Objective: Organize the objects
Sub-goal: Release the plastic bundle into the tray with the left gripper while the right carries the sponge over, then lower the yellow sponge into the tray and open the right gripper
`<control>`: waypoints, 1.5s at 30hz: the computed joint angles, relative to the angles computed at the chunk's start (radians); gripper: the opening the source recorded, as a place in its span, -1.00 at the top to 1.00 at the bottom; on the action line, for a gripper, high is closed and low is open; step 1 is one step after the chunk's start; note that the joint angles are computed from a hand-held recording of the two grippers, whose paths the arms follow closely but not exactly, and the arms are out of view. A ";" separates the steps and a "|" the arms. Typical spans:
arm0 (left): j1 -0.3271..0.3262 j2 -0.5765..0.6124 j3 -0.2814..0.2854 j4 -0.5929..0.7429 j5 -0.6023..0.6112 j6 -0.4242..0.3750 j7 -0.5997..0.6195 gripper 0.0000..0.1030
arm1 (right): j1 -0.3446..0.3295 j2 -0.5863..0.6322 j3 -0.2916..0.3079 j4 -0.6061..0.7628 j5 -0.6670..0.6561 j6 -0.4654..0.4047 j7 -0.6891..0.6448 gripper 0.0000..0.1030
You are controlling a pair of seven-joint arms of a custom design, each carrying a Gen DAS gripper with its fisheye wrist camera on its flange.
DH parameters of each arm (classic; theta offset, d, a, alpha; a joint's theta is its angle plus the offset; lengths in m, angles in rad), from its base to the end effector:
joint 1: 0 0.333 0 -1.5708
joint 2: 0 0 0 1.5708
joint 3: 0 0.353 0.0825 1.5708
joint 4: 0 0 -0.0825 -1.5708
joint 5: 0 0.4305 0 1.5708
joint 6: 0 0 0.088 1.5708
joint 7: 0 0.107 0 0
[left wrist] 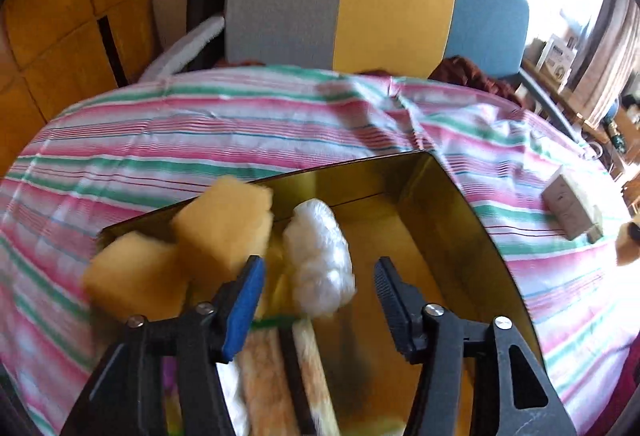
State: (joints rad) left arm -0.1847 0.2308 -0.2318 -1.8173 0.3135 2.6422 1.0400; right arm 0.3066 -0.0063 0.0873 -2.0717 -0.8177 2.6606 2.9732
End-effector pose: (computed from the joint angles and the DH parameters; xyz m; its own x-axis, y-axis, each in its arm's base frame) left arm 0.6536 -0.2839 0.4972 -0.1177 -0.9898 0.0799 -0.8135 0.0500 -0.5794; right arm 0.5709 0.2599 0.5076 -0.2904 -0.9355 -0.2015 -0.6399 0.3464 -0.6860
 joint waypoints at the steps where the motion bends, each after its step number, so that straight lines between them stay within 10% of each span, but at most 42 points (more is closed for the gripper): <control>1: -0.001 -0.029 0.003 -0.033 0.007 0.016 -0.015 -0.15 | 0.000 -0.002 -0.001 -0.004 -0.001 0.022 -0.003 0.17; 7: -0.012 -0.212 0.025 -0.239 0.131 0.109 -0.158 -0.15 | 0.015 0.020 0.012 -0.004 0.150 0.170 -0.201 0.16; 19: 0.008 -0.383 0.016 -0.420 0.303 0.154 -0.380 -0.26 | 0.142 0.223 0.123 0.305 0.478 0.068 -0.763 0.15; 37: 0.027 -0.447 0.037 -0.511 0.288 0.198 -0.416 -0.32 | 0.350 0.725 0.062 0.990 0.502 -0.424 -0.947 0.03; 45: 0.029 -0.454 0.038 -0.532 0.273 0.197 -0.414 -0.33 | 0.340 0.707 0.066 0.918 0.546 -0.295 -0.926 -0.05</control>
State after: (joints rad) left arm -0.1556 -0.2236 -0.1940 -2.3496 0.5863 2.8393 0.6264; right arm 0.6470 0.7005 0.1536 -1.1533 -0.2714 2.3656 2.0477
